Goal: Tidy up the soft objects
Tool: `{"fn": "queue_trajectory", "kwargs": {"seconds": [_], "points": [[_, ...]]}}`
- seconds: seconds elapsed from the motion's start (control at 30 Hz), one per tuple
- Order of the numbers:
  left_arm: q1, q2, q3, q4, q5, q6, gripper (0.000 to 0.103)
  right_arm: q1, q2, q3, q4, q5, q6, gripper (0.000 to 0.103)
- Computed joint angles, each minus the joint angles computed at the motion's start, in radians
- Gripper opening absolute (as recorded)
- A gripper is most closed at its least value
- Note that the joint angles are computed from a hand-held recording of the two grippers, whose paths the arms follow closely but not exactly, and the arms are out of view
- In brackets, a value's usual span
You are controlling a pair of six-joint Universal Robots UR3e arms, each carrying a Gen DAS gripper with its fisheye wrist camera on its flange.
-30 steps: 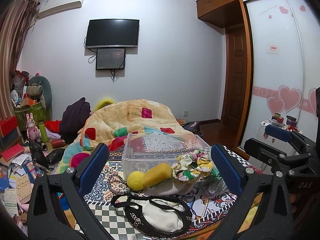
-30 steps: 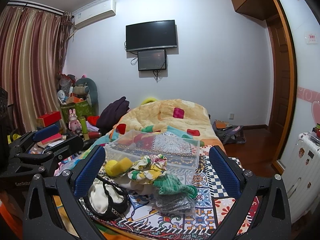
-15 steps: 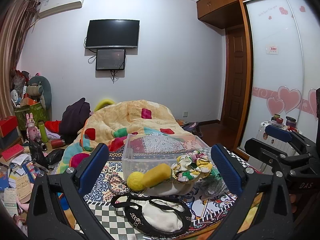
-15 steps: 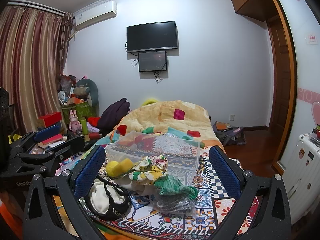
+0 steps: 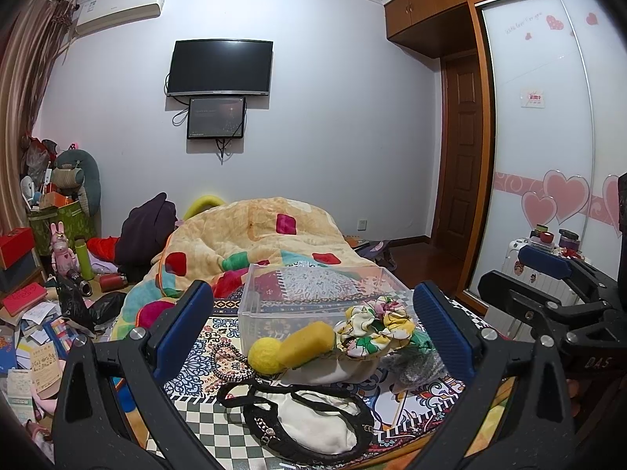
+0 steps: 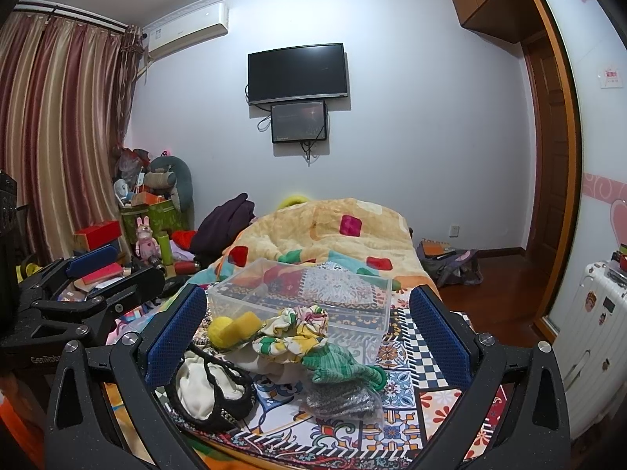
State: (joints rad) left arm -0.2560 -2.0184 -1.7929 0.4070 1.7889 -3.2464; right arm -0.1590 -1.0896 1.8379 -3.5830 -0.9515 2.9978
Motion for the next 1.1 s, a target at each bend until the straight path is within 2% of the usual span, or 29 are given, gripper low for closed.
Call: {"fn": "queue_trajectory", "kwargs": {"seconds": [0.6,0.73,0.87,0.97,1.03,1.1], "points": [[0.018,0.006,-0.012,-0.002,-0.035,-0.001,0.103,-0.009,0.013,-0.002,-0.019,0.011,0.014,0.103],[0.056,-0.006,-0.008,-0.044,-0.095,-0.007,0.103,-0.009,0.036,-0.04,0.047,0.023,-0.004,0.103],[0.107,-0.043,0.021,-0.115,-0.161,-0.032,0.103,0.005,0.081,-0.118,0.182,0.022,-0.039,0.103],[0.146,-0.07,0.034,-0.14,-0.208,-0.057,0.102,0.023,0.12,-0.169,0.252,0.006,-0.061,0.098],[0.166,-0.089,0.047,-0.158,-0.231,-0.067,0.091,0.032,0.137,-0.196,0.296,-0.004,-0.076,0.088],[0.188,-0.109,0.073,-0.2,-0.257,-0.064,0.086,0.034,0.153,-0.233,0.361,0.006,-0.093,0.082]]}}
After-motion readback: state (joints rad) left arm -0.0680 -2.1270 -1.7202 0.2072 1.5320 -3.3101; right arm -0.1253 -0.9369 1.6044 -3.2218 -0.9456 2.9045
